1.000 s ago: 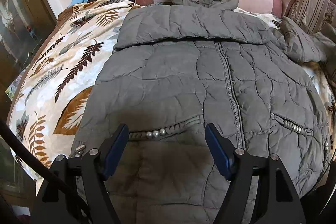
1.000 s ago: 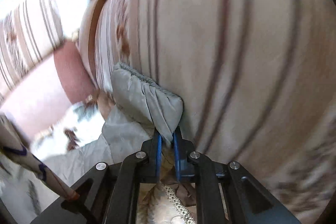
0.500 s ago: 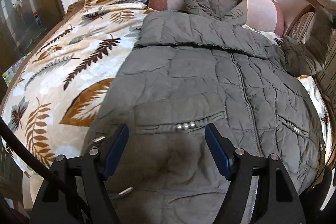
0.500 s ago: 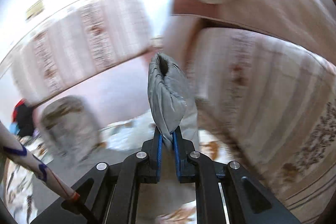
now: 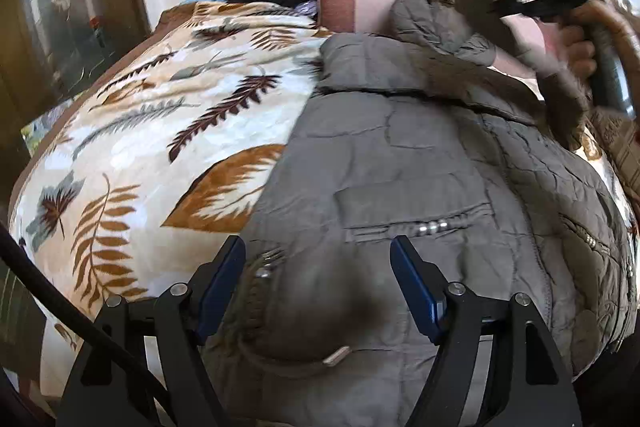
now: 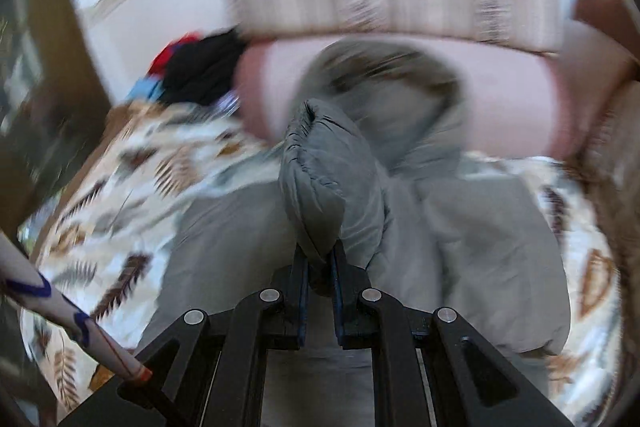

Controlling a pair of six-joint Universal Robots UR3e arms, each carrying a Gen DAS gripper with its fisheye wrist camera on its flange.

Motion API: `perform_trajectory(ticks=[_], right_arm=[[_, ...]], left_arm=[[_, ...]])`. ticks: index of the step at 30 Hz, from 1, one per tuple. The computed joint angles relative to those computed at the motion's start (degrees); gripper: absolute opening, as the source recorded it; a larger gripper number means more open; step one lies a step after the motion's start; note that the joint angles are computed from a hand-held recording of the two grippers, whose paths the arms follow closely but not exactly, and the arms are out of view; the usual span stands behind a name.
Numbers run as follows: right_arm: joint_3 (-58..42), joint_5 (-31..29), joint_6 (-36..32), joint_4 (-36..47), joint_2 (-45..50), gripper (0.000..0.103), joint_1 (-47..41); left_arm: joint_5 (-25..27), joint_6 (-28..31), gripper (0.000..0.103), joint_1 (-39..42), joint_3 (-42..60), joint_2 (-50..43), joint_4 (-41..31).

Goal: Fold large clothes

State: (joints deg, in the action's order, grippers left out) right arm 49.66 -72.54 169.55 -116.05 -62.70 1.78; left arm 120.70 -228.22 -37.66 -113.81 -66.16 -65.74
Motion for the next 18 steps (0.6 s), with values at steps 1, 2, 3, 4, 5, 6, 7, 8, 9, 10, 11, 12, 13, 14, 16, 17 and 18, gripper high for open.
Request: perform_trajectory(ticks=[1, 2, 3, 4, 5, 6, 7, 8, 9, 10, 11, 12, 13, 14, 16, 17, 18], right_arm=[[0.6, -0.7, 0.0, -0.9, 0.7, 0.010, 1.5], [0.4, -2.2, 0.1, -1.8, 2.4, 0.010, 4.2], [0.6, -3.0, 0.2, -2.5, 3.6, 0.010, 6.2], [0.9, -3.7, 0.1, -3.0, 4.4, 0.010, 7.6], [0.2, -5.0, -0.1, -3.5, 6.2, 0.010, 9.3], [-1.0, -5.9, -0.2, -3.5, 8.1, 0.010, 10.6], [-2.0, -6.5, -0.1, -3.1, 9.6, 0.010, 11.8], [-2.7, -7.0, 0.0, -2.8, 10.8, 0.010, 12.4], [-3.3, -7.4, -0.1, -2.4, 11.9, 0.010, 12.9], [-2.8, -7.8, -0.4, -2.1, 12.2, 0.010, 13.2], [-2.9, -8.4, -0.4, -2.2, 12.9, 0.011, 13.7], [-2.9, -8.9, -0.6, -2.3, 13.7, 0.011, 14.2], [-3.0, -9.3, -1.0, -2.2, 14.1, 0.012, 14.4], [-3.2, -9.6, -1.5, -2.0, 14.5, 0.015, 14.6], [-3.0, -9.5, -2.2, -1.8, 14.6, 0.020, 14.5], [-2.5, -8.4, -2.2, -1.5, 14.1, 0.029, 14.0], [-2.0, -6.7, -2.2, -0.7, 13.0, 0.035, 13.3]], left_arm=[[-0.4, 0.1, 0.074, 0.6, -1.0, 1.2, 0.0], [-0.8, 0.4, 0.074, 1.6, -2.2, 2.7, 0.1], [-1.0, 0.4, 0.074, 2.0, -2.9, 3.6, 0.2], [-1.3, 0.7, 0.074, 2.6, -3.6, 4.4, 0.3], [-1.6, 1.0, 0.074, 3.3, -4.4, 5.4, 0.5], [-2.0, 1.4, 0.074, 4.0, -5.2, 6.2, 0.7], [-2.3, 1.6, 0.074, 4.5, -5.8, 6.8, 0.9], [-2.9, 2.1, 0.074, 5.3, -6.4, 7.4, 1.2], [-3.4, 2.4, 0.074, 5.9, -7.0, 7.8, 1.5], [-3.8, 2.7, 0.074, 6.5, -7.4, 8.1, 1.8], [-4.4, 3.2, 0.074, 7.2, -8.0, 8.5, 2.1], [-4.7, 3.3, 0.074, 7.5, -8.3, 8.8, 2.3], [-4.9, 3.3, 0.074, 7.7, -8.5, 8.9, 2.4], [-4.9, 3.3, 0.074, 7.8, -8.5, 8.8, 2.4], [-5.0, 3.4, 0.074, 7.9, -8.4, 8.7, 2.2], [-5.0, 3.4, 0.074, 8.0, -8.1, 8.7, 1.9], [-4.8, 3.3, 0.074, 7.9, -7.9, 8.7, 1.6]])
